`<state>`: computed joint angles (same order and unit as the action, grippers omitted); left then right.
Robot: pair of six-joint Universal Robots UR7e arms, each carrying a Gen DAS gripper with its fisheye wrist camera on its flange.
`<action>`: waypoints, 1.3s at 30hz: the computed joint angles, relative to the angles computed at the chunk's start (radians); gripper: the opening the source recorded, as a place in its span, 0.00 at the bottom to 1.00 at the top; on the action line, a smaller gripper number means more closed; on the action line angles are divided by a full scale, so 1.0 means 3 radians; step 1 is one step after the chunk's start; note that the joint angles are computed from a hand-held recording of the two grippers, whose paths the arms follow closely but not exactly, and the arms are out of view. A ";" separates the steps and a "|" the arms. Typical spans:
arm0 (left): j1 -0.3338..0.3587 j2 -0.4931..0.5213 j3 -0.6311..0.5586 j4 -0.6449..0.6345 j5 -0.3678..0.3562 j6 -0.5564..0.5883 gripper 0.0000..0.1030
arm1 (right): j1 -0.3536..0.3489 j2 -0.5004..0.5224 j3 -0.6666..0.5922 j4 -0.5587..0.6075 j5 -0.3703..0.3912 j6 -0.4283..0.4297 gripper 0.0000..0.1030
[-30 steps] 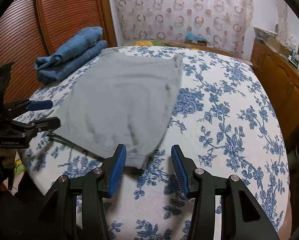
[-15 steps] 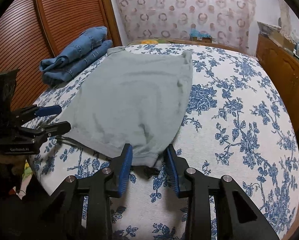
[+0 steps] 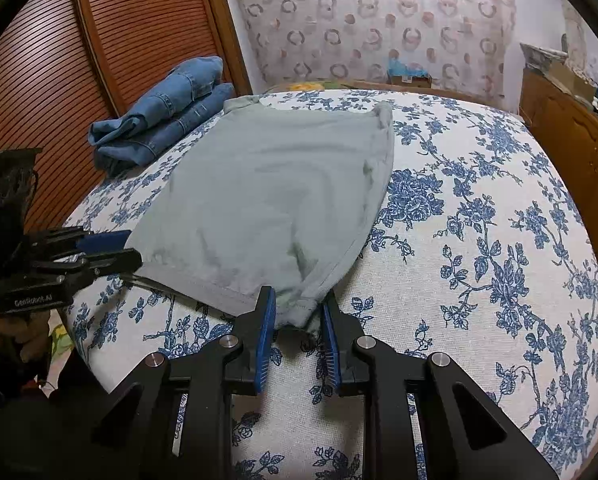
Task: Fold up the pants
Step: 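Close both grippers on the grey garment's hem edge, then lift the held hem with both grippers and fold it toward the waistband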
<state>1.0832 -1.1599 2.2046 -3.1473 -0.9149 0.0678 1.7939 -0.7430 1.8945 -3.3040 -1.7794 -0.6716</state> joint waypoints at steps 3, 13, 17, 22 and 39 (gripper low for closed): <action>-0.0014 0.0019 0.0004 -0.0016 -0.0014 0.0013 0.38 | 0.0003 -0.0003 -0.0003 0.0009 0.0001 0.0023 0.22; -0.0043 0.0043 -0.0007 -0.0121 0.0003 0.0092 0.10 | 0.0030 -0.0016 -0.0001 0.0078 0.0021 -0.0022 0.13; -0.0155 -0.0028 0.0122 -0.0522 0.0087 0.0254 0.09 | 0.0021 -0.0136 0.0050 0.0181 0.0246 0.0025 0.13; -0.0332 -0.0193 0.0187 -0.0598 0.0206 0.0357 0.09 | 0.0044 -0.0318 0.0120 0.0247 0.0466 -0.0003 0.13; -0.0643 -0.0519 0.0324 -0.0626 0.0208 0.0379 0.08 | 0.0112 -0.0777 0.0451 0.0118 0.0687 -0.0166 0.13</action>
